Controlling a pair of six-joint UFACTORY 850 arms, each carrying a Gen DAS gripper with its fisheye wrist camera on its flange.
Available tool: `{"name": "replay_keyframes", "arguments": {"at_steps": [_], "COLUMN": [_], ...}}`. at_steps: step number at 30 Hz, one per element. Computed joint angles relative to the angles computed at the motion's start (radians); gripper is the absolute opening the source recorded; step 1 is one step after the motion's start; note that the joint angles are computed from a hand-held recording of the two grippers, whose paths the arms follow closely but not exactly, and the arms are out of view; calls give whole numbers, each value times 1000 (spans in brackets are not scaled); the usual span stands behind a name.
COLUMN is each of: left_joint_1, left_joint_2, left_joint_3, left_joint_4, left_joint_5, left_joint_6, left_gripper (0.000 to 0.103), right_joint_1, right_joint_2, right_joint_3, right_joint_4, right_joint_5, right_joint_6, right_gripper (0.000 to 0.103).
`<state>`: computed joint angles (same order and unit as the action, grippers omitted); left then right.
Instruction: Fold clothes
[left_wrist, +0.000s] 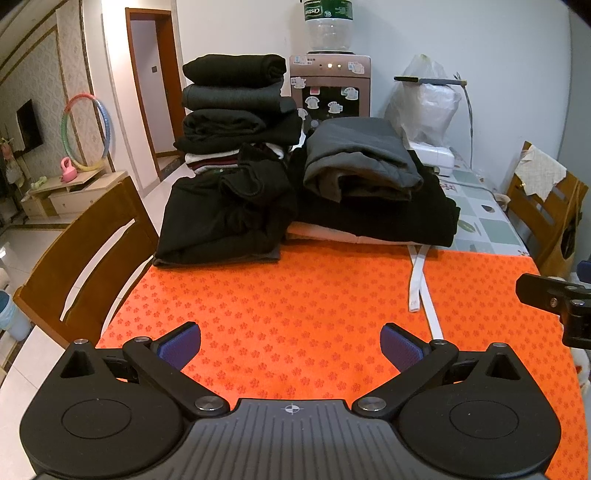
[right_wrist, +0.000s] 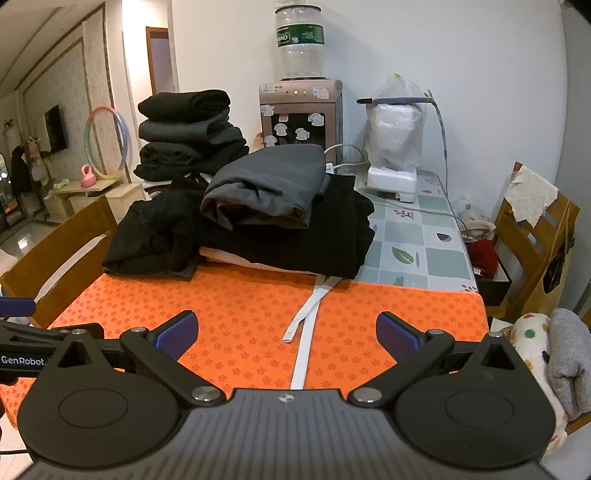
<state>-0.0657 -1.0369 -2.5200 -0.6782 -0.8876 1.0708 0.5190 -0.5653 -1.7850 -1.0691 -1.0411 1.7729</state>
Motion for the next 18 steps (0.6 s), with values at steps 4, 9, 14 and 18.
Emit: {"name": "replay_keyframes", "arguments": {"at_steps": [4, 9, 14, 18], "left_joint_1": [-1, -2, -2, -4], "left_joint_2": [-15, -27, -36, -56], "left_joint_3": [-27, -47, -62, -98], "left_joint_4": [9, 16, 24, 39], "left_joint_5": [-13, -23, -34, -51], "left_joint_6": [-11, -19, -28, -47], "left_gripper": [103, 103, 103, 103], "right_joint_1": [-2, -5, -9, -11], "right_joint_2": [1, 0, -3, -4], "right_joint_3": [2, 1, -1, -1], "right_joint_4": [5, 11, 18, 23], "right_joint_5": [0, 1, 2, 3], "right_joint_6": [-2, -5, -10, -10], "right_gripper": [103, 103, 103, 103]}}
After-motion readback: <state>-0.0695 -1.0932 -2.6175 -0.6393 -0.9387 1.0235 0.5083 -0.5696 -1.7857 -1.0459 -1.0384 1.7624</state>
